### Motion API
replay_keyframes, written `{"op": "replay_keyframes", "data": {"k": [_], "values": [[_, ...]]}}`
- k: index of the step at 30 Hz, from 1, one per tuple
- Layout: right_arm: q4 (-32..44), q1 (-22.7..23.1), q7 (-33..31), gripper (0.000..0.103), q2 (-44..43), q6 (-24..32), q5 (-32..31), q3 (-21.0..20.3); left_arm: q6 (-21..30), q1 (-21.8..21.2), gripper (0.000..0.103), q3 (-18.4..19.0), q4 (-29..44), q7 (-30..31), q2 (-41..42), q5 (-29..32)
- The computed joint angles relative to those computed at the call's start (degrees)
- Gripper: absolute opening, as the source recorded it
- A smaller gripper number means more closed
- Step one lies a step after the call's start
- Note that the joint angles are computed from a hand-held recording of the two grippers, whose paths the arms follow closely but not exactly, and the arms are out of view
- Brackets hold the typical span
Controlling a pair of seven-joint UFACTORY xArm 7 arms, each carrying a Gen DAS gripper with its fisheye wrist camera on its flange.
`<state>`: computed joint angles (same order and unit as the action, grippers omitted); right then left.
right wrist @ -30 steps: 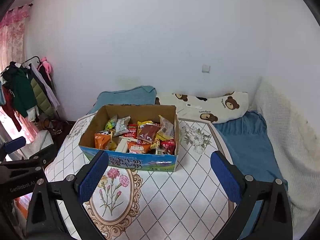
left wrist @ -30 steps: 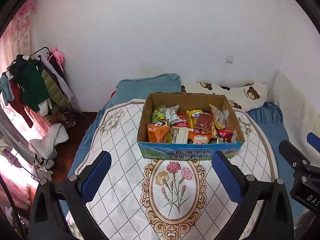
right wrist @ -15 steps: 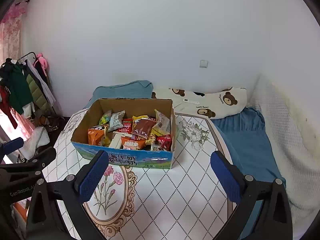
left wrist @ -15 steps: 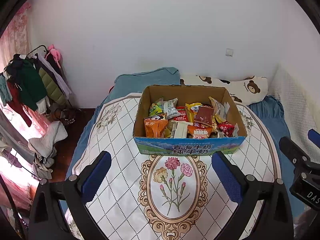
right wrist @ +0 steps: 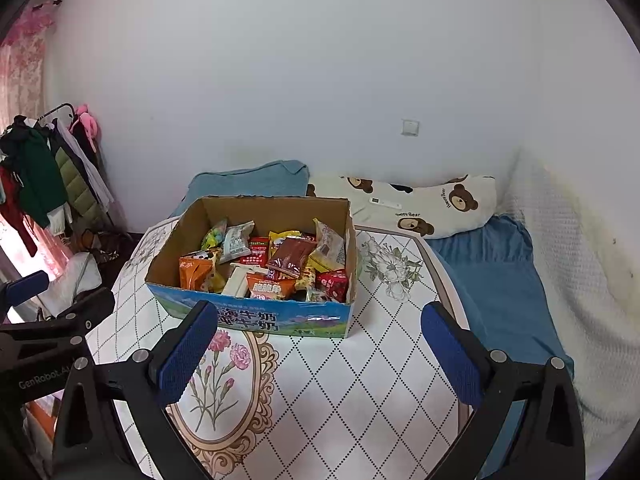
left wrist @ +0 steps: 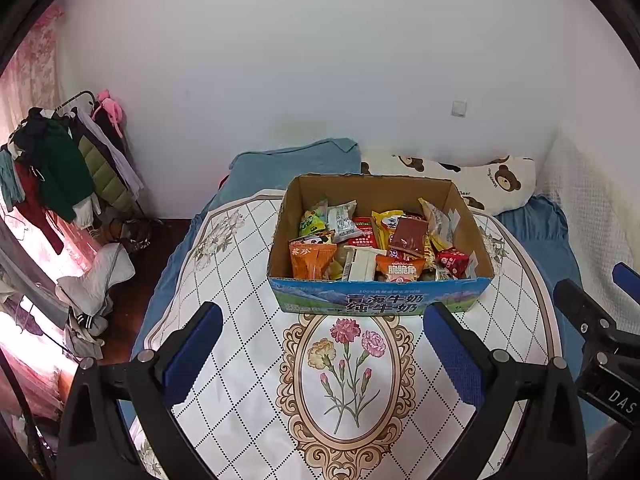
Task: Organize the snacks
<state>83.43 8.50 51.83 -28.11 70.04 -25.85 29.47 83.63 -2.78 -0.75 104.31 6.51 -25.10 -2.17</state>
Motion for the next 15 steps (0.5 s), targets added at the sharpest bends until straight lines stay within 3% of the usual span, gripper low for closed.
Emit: {"op": "replay_keyframes", "data": {"k": [15], "values": [[-1.1, 0.0, 0.0, 0.103, -1.0, -0.5, 0.8, -0.7, 0.6, 0.0, 0.103, -0.2, 2.4, -0.6, 1.3, -0.2]]}}
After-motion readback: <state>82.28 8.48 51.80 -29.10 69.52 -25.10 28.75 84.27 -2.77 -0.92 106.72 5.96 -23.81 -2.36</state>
